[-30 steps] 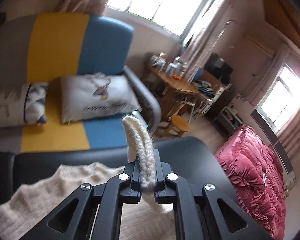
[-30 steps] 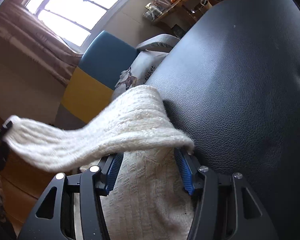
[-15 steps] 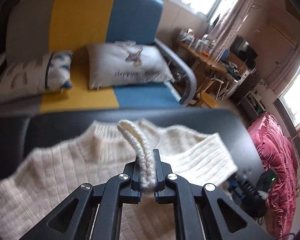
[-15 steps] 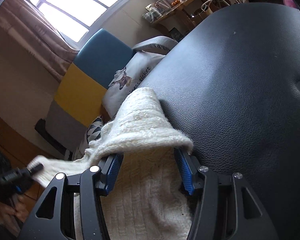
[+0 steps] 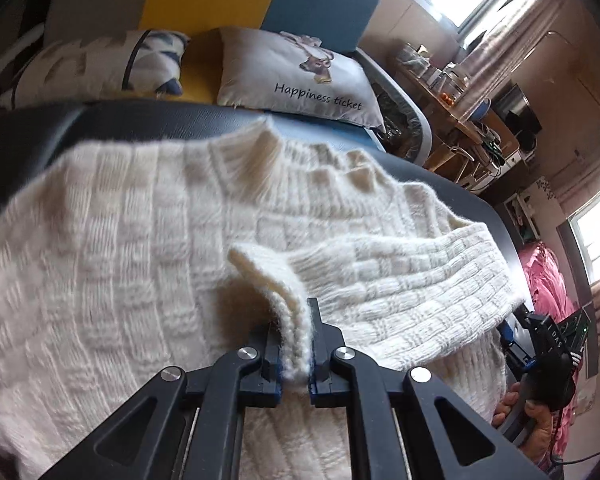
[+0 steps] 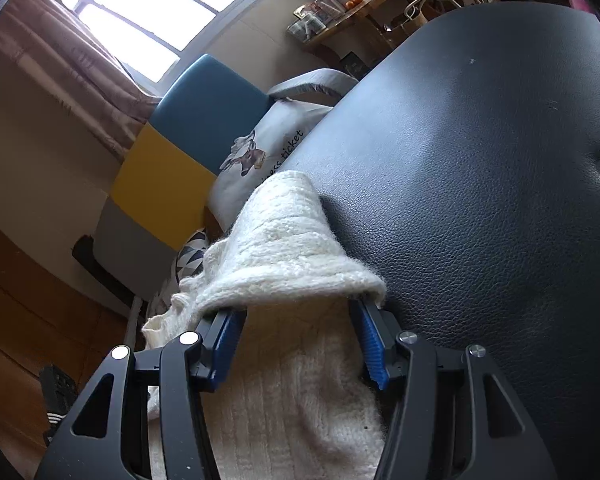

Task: Fold clothes
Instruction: 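Lower the strip onto the sweater body and open the left tool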

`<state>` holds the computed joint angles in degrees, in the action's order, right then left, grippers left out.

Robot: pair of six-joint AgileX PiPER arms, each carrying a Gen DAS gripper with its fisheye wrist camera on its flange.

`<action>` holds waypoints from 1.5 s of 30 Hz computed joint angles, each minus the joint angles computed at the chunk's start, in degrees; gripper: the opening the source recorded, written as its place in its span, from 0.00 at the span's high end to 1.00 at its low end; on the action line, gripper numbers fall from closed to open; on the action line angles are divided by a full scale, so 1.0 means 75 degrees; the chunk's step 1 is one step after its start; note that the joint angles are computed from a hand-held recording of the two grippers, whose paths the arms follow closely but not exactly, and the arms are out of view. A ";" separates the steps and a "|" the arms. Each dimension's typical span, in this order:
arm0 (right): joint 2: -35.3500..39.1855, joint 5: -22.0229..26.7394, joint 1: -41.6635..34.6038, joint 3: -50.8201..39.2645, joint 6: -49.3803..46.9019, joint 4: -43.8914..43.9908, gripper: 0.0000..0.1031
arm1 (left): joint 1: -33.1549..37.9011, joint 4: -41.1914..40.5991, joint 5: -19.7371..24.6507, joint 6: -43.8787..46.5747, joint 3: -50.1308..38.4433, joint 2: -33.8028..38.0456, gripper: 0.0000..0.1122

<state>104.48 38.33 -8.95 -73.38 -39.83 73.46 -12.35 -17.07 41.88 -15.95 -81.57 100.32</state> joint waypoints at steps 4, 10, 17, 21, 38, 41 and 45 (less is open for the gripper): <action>0.0011 -0.0049 0.0071 -0.0101 0.0174 -0.0272 0.45 | 0.0074 -0.0313 -0.0373 0.0057 0.0293 -0.0119 0.94; -0.0041 -0.0328 0.0398 -0.0370 0.0936 -0.1524 0.45 | -0.0450 0.1921 -0.0711 -0.1569 0.0213 -0.0309 0.91; -0.0004 -0.0615 0.1283 -0.1041 0.3006 -0.4708 0.32 | -0.0202 0.1011 -0.1670 -0.1388 0.1206 -0.0511 0.88; 0.0048 -0.0531 0.1509 -0.1234 0.3458 -0.5484 0.24 | -0.0328 0.1344 -0.1680 -0.1832 0.1228 -0.0589 0.86; -0.0934 0.0434 0.0776 -0.0522 0.2067 -0.4615 0.21 | -0.0440 0.1725 -0.1819 -0.1928 0.1472 -0.0673 0.81; -0.1441 0.0538 0.0486 0.0006 0.1208 -0.4053 0.21 | -0.0406 0.1552 -0.1873 -0.1801 0.1495 -0.0671 0.81; -0.1599 0.0870 0.0684 0.0136 -0.0084 -0.3418 0.21 | -0.0344 0.1336 -0.2042 -0.1557 0.1639 -0.0717 0.81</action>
